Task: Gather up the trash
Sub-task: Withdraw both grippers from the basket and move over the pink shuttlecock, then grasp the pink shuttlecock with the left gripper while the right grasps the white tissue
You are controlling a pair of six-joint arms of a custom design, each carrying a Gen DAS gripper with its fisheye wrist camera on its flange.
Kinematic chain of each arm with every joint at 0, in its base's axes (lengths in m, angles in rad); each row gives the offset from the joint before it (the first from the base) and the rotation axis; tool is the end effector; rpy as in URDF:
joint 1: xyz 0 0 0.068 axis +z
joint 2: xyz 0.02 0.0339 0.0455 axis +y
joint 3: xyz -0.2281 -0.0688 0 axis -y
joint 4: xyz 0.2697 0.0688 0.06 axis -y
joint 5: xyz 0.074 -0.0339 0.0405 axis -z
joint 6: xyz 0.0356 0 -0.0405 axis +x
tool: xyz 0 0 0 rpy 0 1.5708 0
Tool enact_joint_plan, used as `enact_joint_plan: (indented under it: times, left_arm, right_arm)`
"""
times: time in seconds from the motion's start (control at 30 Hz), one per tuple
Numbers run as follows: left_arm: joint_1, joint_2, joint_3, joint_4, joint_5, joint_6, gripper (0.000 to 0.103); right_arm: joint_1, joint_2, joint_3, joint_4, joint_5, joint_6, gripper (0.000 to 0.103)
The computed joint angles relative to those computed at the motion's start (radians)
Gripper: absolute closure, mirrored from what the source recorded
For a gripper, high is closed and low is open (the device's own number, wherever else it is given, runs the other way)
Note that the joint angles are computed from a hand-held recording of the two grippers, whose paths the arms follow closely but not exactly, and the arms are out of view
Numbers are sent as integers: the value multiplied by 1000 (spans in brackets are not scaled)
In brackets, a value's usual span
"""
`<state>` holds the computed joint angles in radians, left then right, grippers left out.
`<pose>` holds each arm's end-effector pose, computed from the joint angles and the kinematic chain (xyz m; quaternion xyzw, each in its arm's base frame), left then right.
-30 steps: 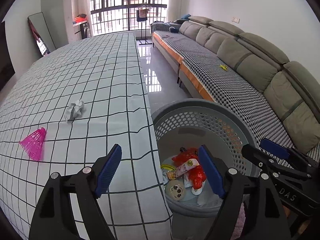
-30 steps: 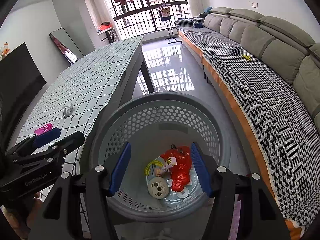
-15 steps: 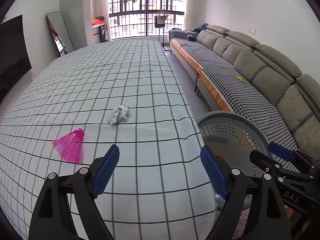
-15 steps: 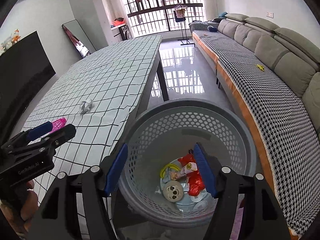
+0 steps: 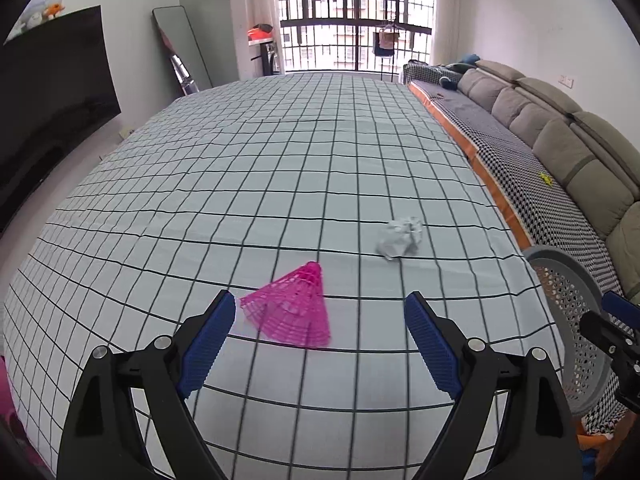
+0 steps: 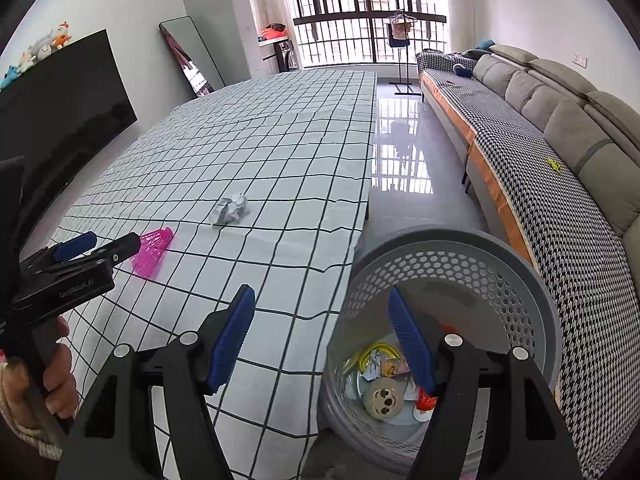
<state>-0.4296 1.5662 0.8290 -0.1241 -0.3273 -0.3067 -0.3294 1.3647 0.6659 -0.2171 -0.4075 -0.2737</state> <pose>0.3040 -0.1267 0.1230 0.0003 0.9269 0.0192 0.3747 0.2727 -0.0783 0.1246 -0.0392 0.9287 0.0894 0.3577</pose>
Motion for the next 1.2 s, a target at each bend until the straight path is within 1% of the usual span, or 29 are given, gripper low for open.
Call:
enact_joint_plan:
  times: [0.17, 0.37, 0.5, 0.63, 0.73, 0.8, 0.9, 1.07, 1.13, 1.2]
  left_arm:
    - [79, 5, -13, 27, 48, 47, 17]
    - [153, 30, -8, 44, 150, 65, 13]
    - [186, 58, 5, 49, 184, 75, 12]
    - [204, 98, 33, 48, 223, 81, 11]
    - [212, 162, 89, 14, 259, 92, 10]
    - [211, 194, 115, 2, 264, 104, 10]
    - [208, 233, 158, -16, 245, 122, 10]
    - [205, 326, 245, -47, 226, 118, 10]
    - [199, 353, 260, -42, 217, 116, 10]
    - [199, 370, 264, -35, 222, 114, 13]
  right_arm:
    - [72, -7, 11, 5, 37, 44, 37]
    - [137, 6, 15, 16, 82, 66, 37]
    - [165, -1, 13, 14, 101, 72, 37]
    - [175, 6, 16, 15, 103, 76, 37]
    - [189, 26, 33, 10, 109, 82, 37]
    - [199, 33, 38, 12, 110, 83, 37]
    - [213, 48, 55, 14, 107, 89, 37]
    - [231, 88, 83, 19, 102, 99, 37]
    - [236, 102, 90, 21, 102, 100, 37]
    - [240, 118, 98, 25, 104, 102, 37]
